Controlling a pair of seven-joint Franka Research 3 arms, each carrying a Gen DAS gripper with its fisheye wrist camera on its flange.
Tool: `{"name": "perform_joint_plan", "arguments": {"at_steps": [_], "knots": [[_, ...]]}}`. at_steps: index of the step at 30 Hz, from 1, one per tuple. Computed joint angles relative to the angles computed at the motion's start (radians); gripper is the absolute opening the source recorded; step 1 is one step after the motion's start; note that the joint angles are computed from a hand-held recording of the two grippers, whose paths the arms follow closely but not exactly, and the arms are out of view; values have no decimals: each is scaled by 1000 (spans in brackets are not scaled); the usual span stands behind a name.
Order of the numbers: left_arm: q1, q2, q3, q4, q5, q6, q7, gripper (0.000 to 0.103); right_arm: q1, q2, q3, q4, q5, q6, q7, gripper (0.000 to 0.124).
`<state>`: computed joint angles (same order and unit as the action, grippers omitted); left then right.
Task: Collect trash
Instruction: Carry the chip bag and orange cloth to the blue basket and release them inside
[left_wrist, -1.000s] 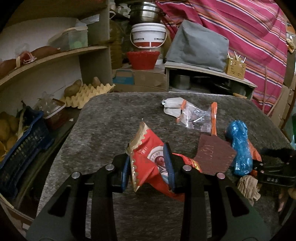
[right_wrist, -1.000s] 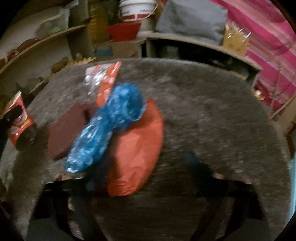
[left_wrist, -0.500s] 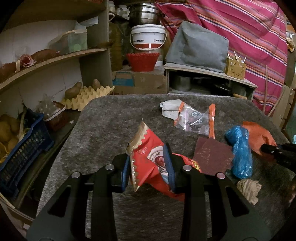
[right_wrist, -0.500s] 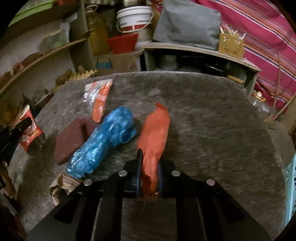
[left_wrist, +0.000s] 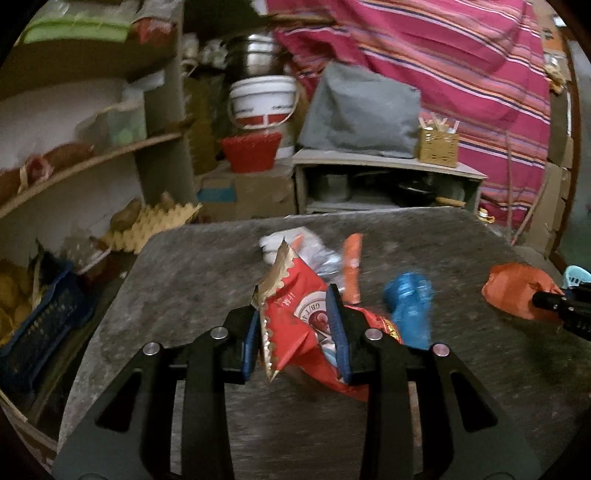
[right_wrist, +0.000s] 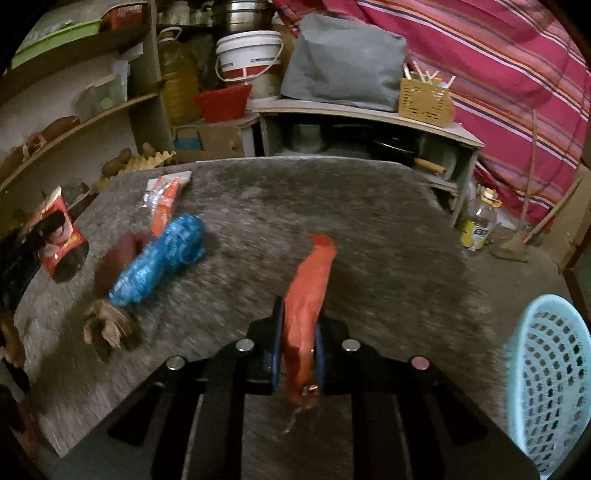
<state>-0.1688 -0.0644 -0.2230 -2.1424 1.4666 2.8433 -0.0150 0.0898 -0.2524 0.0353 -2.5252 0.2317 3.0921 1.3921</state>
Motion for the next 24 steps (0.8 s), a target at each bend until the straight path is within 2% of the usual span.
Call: {"name": "perform_joint_plan", "arguments": {"at_steps": [5, 9, 11, 12, 20, 24], "knots": [[-46, 37, -30, 60, -12, -57, 22, 32, -11, -96, -66, -74, 20, 7, -63, 14], [-104, 62, -55, 111, -10, -123, 44, 32, -88, -181, -58, -131, -1, 23, -90, 14], [-130, 83, -61, 145, -41, -121, 63, 32, -175, -221, -20, -161, -27, 35, -88, 13], [-148, 100, -67, 169, -49, -124, 66, 32, -192, -237, -28, -172, -31, 36, -96, 13], [-279, 218, -63, 303, -93, -144, 109, 32, -129, -336, -265, -214, 69, 32, -233, 12], [-342, 274, -51, 368, -121, -156, 144, 32, -94, -348, -360, -207, 133, 17, -311, 12]]}}
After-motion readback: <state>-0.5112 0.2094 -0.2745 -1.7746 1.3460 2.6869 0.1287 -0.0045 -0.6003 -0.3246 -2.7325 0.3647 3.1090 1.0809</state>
